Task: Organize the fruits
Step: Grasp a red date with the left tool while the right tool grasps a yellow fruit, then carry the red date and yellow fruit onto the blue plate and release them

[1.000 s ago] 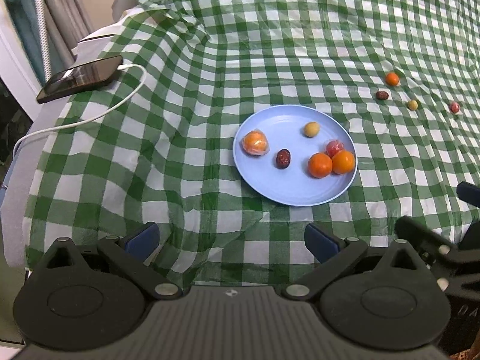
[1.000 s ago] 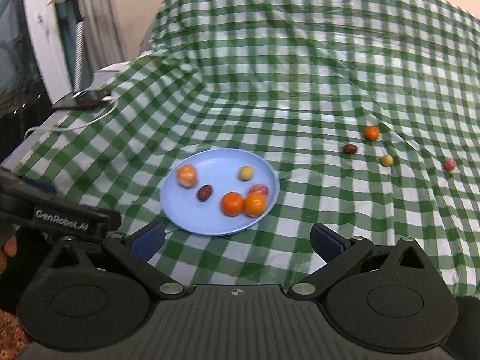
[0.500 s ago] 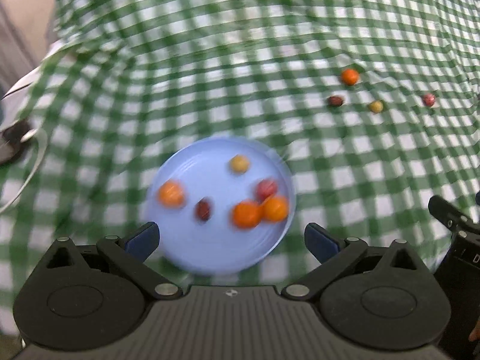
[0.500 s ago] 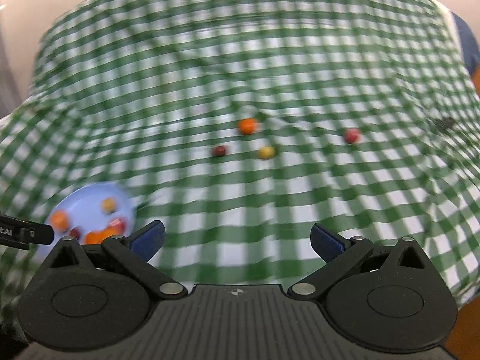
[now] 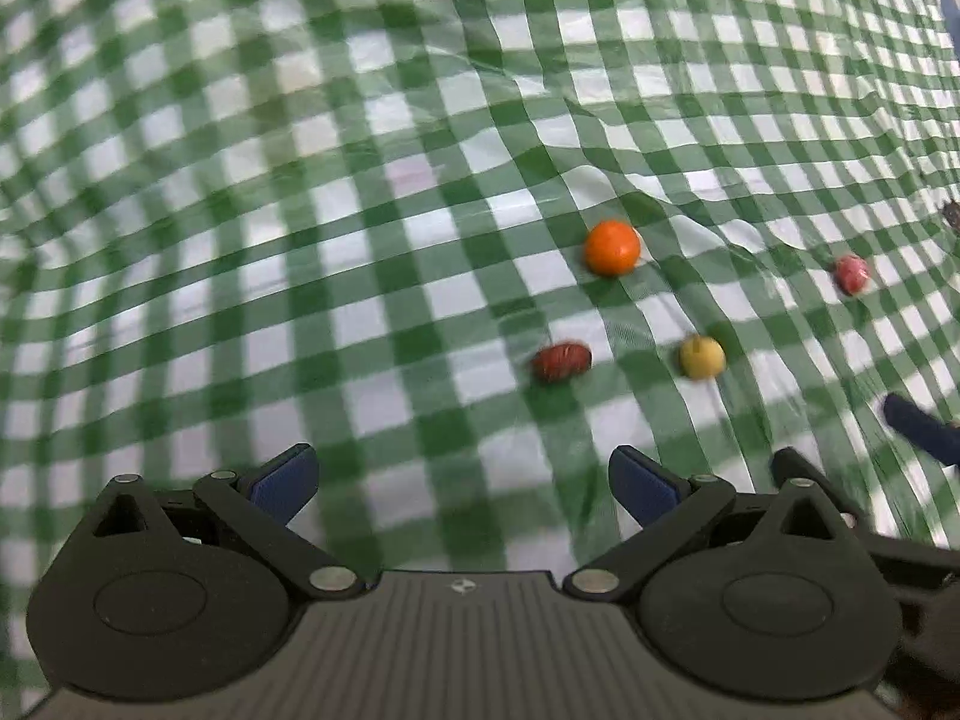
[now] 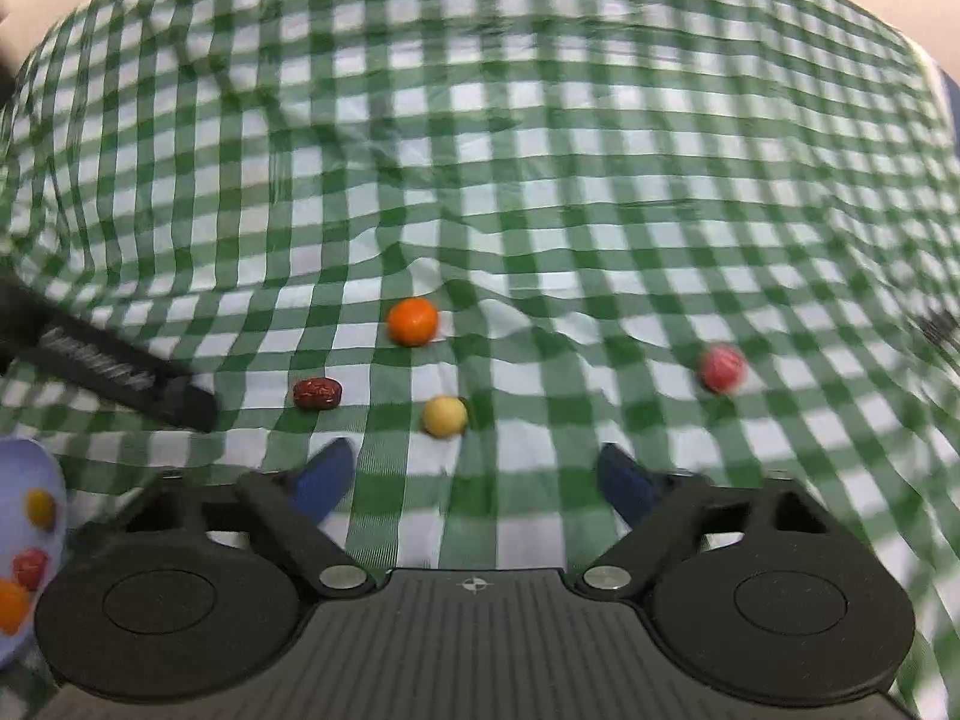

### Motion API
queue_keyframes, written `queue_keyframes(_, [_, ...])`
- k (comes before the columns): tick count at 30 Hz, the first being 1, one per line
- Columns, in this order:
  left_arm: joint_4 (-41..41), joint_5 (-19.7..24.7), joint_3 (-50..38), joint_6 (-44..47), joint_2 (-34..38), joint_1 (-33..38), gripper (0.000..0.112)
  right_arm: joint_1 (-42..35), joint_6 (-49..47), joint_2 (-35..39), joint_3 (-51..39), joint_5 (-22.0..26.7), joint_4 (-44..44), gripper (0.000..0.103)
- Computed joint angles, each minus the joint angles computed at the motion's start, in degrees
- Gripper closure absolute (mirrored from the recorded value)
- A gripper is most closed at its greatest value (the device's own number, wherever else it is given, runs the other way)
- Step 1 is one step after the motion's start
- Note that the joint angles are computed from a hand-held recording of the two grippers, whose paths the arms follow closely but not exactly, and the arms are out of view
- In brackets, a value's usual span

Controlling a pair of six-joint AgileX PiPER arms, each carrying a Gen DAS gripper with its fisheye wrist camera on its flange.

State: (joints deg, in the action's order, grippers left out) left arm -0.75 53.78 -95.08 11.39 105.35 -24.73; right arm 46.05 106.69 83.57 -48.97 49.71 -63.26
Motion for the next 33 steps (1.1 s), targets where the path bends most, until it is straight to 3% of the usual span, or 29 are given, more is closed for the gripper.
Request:
queue_keyframes(3, [-1.1,0.2,-6.7,1.1,7.1,-0.8,0.01,-6.6,1.0,5.0,-0.7,-8.4,-3.6,0.046])
queue_keyframes(6, [-2.0,0.5,-11.0,2.1,11.7,-1.3,0.01,-11.4,3.3,9.2,-1.7,-14.5,-7.4,0.049])
queue_keyframes(10, [-3.3,1.1,-14.7,4.3,15.8,-1.8,0.02,-13.4,4.6,14.0,-3.8,-16.6,-11.4,0.056])
queue_keyframes(11, [-3.6,0.4,-14.2,4.6,15.9,-1.9,0.03,-13.2,5.9,14.7,-3.7,-16.4,-13.0,0.058])
queue_keyframes(12, [-4.1,0.3,-14.0,5.1,16.1,-1.8,0.037,-12.5,8.8,15.1,-3.1,-15.5,-16.0,0.072])
queue_keyframes(13, [-4.9,-1.0,-12.6,5.9,15.5,-1.6,0.041,-11.9,9.4,15.3,-3.0,-14.6,-16.9,0.076])
queue_keyframes(14, [-6.0,-3.0,-10.5,7.1,14.4,-1.4,0.063,-11.3,9.1,15.6,-3.0,-13.7,-17.5,0.077])
queue_keyframes(15, [-7.1,-4.2,-9.2,8.8,13.6,-1.2,0.075,-11.1,9.1,15.5,-2.9,-13.4,-17.6,0.077])
queue_keyframes(16, [-6.9,-4.2,-8.6,9.6,13.0,-1.4,0.079,-10.9,9.6,15.4,-2.9,-12.9,-17.3,0.077])
queue_keyframes(21, [-5.7,-4.6,-4.6,7.2,8.0,-0.8,0.079,-10.1,7.1,12.6,-2.9,-8.5,-10.0,0.077])
queue_keyframes(26, [-6.1,-2.2,2.9,8.7,-1.9,2.4,0.079,-5.7,2.0,7.5,-4.1,-4.0,-3.0,0.077])
queue_keyframes(30, [-6.4,2.5,9.9,11.5,-12.4,7.4,0.079,4.3,-1.0,2.2,-5.5,2.4,2.6,0.077])
queue_keyframes(33, [-9.1,8.9,12.8,14.5,-19.6,13.7,0.079,13.5,-2.4,-0.2,-7.9,8.1,4.7,0.077])
